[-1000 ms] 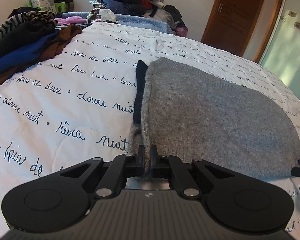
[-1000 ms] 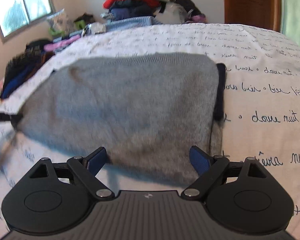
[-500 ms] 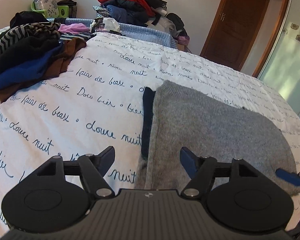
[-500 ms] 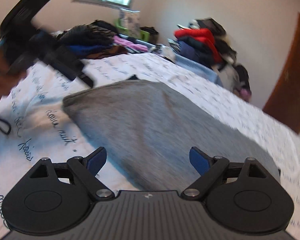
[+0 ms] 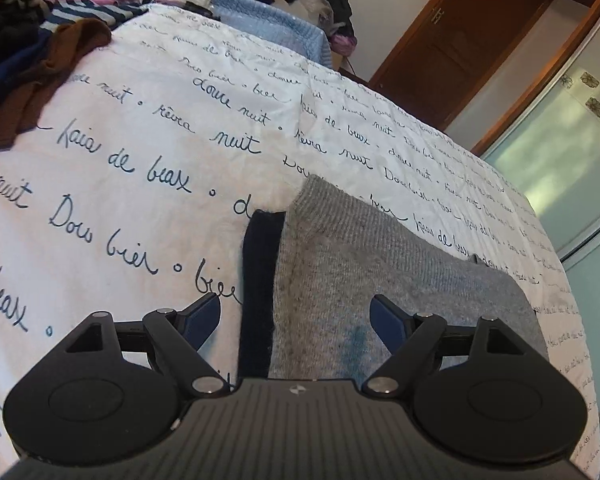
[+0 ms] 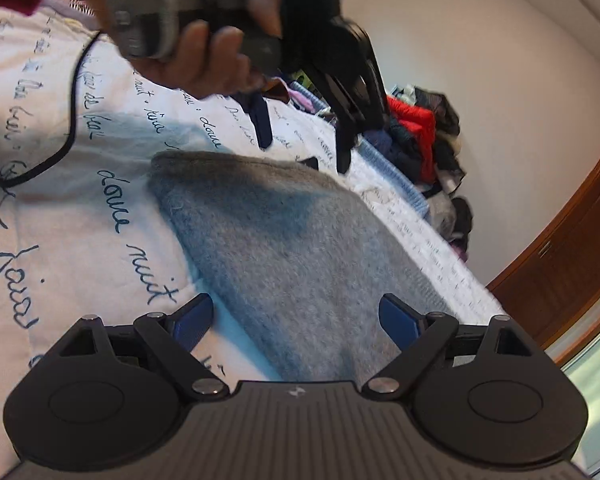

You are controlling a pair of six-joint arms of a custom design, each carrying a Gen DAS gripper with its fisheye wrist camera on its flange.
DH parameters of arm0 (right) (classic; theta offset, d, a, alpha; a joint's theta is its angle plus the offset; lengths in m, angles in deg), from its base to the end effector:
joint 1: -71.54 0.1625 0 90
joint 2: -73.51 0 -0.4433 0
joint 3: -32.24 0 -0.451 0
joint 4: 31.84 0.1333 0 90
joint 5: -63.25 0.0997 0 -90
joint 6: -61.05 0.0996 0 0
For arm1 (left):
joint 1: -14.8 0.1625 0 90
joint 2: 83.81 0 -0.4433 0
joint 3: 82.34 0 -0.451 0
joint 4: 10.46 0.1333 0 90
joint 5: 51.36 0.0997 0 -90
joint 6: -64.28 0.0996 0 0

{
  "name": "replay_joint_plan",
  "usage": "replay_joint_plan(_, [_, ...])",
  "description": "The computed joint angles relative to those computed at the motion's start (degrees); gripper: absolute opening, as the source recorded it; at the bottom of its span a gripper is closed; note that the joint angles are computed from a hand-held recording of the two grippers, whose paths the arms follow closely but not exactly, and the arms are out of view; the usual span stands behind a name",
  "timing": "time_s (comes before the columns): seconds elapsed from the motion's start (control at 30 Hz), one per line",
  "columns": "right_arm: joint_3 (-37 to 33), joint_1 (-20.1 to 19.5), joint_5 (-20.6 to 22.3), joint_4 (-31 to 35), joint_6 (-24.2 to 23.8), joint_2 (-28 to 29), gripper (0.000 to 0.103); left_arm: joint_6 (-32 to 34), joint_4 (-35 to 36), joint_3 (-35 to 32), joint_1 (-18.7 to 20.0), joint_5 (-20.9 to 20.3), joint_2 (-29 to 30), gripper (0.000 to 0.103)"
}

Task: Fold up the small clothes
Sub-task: 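Close the right gripper on the sweater edge while the left gripper releases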

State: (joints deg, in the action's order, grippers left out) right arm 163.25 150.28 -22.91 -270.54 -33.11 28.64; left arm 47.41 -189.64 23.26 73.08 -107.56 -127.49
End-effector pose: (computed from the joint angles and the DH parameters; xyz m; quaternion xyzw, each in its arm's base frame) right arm 0.0438 -0.4968 0.0680 0.5785 -0.6287 0.3372 0.3955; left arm -0.1862 -0.6601 0.0428 0.0522 0.9309 -0.3217 0.1647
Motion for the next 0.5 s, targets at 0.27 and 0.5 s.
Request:
replay_joint_plan(0.27, [-4.7,1.8,1.1,-5.2,-2.3,5.7,0.091,0.4,0.3,-4.2,4.7,-11.4,2.4,0.080])
replay_joint_plan(0.5, [-7.4,2.2,4.1,-7.5,-5.2,8.7,0.090,0.9,-2.0,-7.3,6.4,-16.0,5.0,0.078])
